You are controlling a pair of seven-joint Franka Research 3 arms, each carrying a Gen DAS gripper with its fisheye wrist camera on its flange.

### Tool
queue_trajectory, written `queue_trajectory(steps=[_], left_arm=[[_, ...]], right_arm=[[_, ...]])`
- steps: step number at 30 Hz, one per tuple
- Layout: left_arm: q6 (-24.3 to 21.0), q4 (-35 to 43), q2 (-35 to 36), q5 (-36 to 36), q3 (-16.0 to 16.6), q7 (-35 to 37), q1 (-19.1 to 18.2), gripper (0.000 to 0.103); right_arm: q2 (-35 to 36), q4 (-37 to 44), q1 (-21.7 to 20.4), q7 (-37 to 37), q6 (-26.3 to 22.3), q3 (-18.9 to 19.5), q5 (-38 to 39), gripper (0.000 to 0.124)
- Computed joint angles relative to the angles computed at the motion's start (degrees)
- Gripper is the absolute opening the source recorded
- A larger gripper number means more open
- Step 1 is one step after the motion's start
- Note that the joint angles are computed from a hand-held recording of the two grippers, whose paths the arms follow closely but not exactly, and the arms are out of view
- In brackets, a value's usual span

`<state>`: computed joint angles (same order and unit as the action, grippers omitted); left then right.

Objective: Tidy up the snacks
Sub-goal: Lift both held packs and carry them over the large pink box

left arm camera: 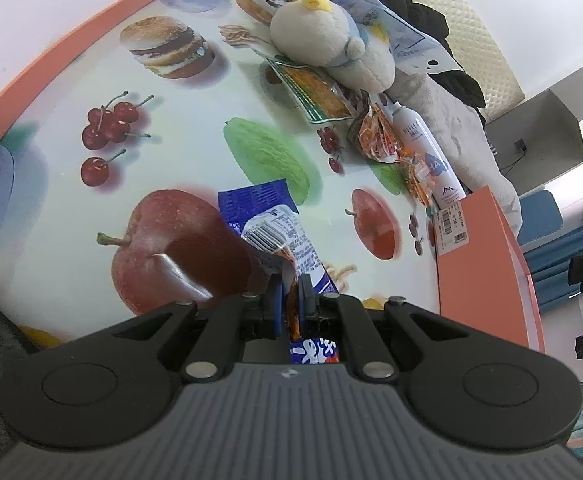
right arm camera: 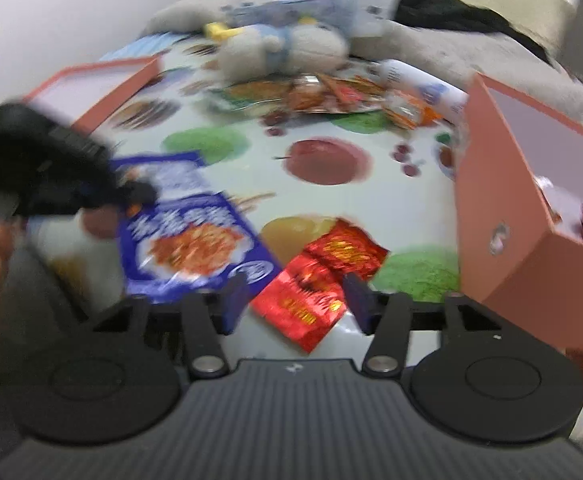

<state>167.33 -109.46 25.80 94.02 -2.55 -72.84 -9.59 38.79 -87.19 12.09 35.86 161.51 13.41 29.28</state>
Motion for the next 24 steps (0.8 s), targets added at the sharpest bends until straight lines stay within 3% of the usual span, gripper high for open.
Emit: queue_trajectory(steps=[3, 5, 10, 14, 18, 24], left_arm=[[0.1, 0.0, 0.1, 0.1, 0.0, 0.2, 0.0, 0.008], [0.2, 0.1, 0.1, 0.0, 0.0, 0.4, 0.1, 0.008], [0.2, 0.1, 0.3, -0.6, 0.0, 1.4, 0.0, 0.008], [0.1, 0.4, 0.4, -1.2, 0.1, 2.2, -0.4, 0.008], [0.5, 1.0, 0.8, -1.6, 0.2, 3.6, -0.7, 0.008], [0.5, 2.1, 1.1, -3.4, 0.6, 6.4, -1.6, 0.007]], right_arm=[[2.8, 3.6, 3.6, 8.0, 1.0, -4.0, -1.9, 0.080], [5.3, 7.5, 6.6, 15.5, -1.2, -7.8, -4.9, 0.080], [9.9, 12.9, 8.3, 24.8, -1.8, -9.4, -9.5, 0.080], [11.8, 14.8, 9.3, 26.8, -2.1, -10.4, -14.2, 0.074], [11.7, 14.3, 7.7, 24.6, -0.7, -8.0, -15.3, 0.061], [9.4, 12.5, 4.5, 19.4, -1.8, -4.5, -13.7, 0.061]])
